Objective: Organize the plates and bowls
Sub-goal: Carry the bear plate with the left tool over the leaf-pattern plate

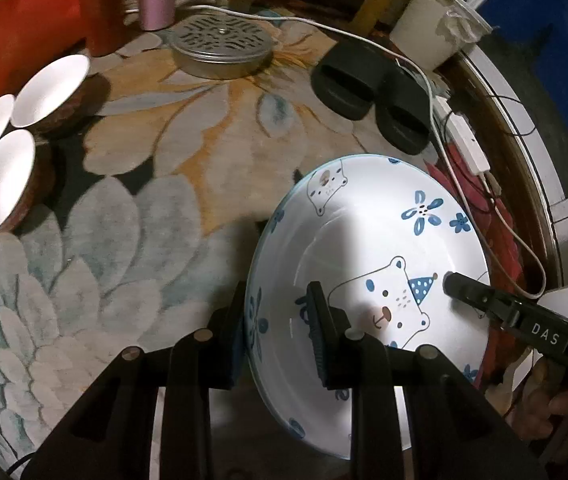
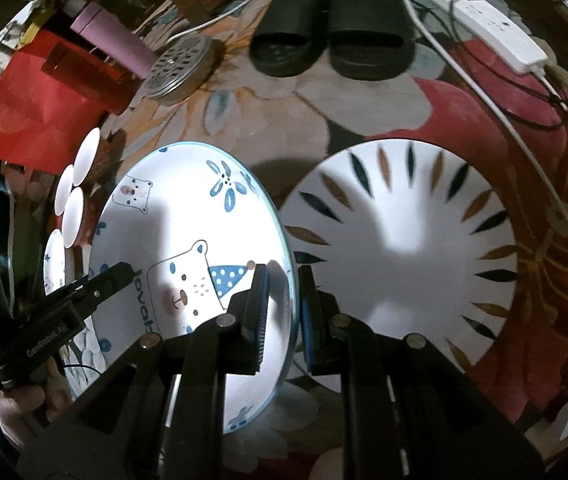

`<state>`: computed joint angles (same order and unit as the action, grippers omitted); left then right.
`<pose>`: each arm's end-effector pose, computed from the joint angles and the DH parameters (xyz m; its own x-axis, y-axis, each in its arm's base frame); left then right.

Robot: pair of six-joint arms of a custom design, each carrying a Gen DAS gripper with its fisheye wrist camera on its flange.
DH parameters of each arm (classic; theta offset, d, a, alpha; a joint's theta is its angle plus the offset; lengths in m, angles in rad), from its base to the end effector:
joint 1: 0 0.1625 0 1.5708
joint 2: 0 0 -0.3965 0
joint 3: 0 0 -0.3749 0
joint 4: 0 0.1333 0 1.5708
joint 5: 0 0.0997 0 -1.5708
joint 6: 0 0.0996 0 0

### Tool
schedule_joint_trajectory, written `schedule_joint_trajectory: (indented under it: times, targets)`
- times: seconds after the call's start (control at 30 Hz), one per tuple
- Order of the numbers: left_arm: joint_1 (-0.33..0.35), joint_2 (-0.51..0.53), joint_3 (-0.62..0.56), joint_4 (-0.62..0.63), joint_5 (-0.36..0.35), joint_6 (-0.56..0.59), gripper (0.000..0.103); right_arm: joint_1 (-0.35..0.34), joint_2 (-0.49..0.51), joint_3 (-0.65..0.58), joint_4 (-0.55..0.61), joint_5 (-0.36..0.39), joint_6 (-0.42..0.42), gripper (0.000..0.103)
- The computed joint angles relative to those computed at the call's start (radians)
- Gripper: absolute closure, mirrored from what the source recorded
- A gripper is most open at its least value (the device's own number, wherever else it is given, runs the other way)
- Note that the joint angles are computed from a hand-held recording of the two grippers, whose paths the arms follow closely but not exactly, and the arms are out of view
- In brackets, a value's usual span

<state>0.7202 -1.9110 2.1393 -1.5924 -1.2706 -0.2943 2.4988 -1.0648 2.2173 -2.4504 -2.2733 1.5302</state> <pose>-0.1264 -0.3274 0.3378 -0.7727 0.5383 -0.3365 0.5345 0.8376 0.1125 0.3775 -0.1966 0.0667 -0.7831 0.5477 0.2946 0.2866 0.7381 -0.6108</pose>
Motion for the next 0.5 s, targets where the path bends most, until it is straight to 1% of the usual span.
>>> schedule_joint_trajectory:
  times: [0.5]
  targets:
    - [-0.084,0.048,0.072,-0.057,-0.06,-0.021,0.076,0.028,-0.109,0.087,0.108,-0.003,0.152,0.088]
